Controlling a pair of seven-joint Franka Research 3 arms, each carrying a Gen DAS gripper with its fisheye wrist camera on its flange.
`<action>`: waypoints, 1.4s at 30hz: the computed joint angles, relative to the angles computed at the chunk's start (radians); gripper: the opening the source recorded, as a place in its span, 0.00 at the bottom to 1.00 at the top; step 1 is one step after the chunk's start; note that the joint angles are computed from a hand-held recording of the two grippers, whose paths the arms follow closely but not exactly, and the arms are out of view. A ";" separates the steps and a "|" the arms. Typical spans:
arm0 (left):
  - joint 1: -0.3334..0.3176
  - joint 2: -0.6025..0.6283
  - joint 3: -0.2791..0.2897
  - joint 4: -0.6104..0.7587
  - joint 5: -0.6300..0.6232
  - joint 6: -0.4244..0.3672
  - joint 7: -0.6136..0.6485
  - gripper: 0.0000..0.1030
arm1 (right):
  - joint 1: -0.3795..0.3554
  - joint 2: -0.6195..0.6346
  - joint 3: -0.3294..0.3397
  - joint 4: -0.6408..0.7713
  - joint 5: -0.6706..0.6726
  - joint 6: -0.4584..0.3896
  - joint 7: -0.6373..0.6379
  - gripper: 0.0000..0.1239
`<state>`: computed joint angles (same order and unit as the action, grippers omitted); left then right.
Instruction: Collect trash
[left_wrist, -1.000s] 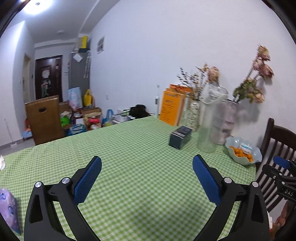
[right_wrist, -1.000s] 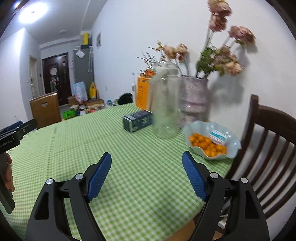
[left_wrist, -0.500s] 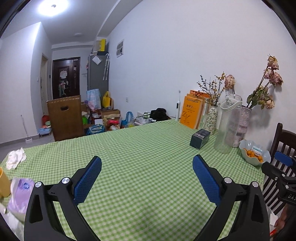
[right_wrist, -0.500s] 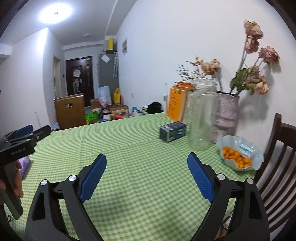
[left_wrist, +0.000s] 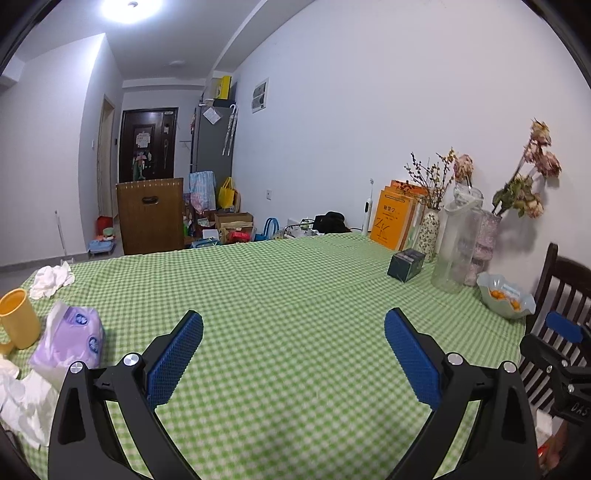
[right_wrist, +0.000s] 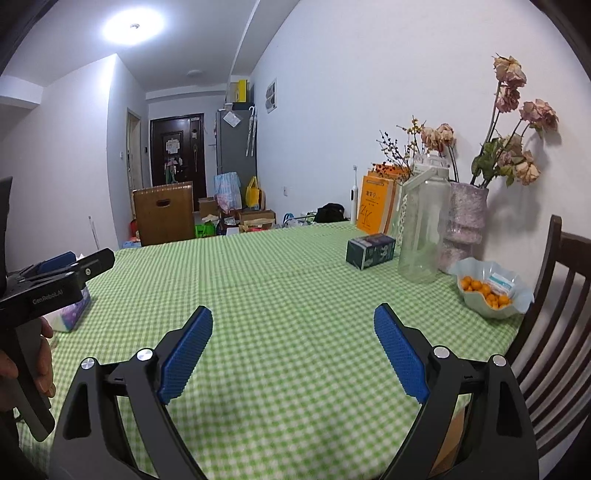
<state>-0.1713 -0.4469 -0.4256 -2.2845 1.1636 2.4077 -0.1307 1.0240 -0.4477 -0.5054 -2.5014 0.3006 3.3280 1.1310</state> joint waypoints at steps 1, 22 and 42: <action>-0.005 -0.011 -0.009 -0.012 0.002 -0.014 0.003 0.93 | -0.011 -0.006 0.014 -0.014 0.003 0.007 0.003 0.69; -0.064 -0.261 -0.093 -0.232 -0.054 -0.042 -0.077 0.93 | -0.253 -0.122 0.271 -0.252 -0.099 0.153 0.201 0.69; -0.152 -0.445 -0.170 -0.365 -0.151 -0.108 -0.092 0.93 | -0.534 -0.212 0.680 -0.460 -0.056 0.370 0.385 0.69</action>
<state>-0.3230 -0.8918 -0.5954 -2.6492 1.0128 2.2995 -0.2227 0.4904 -0.6599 0.1741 -2.9612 0.2441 3.6976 1.5163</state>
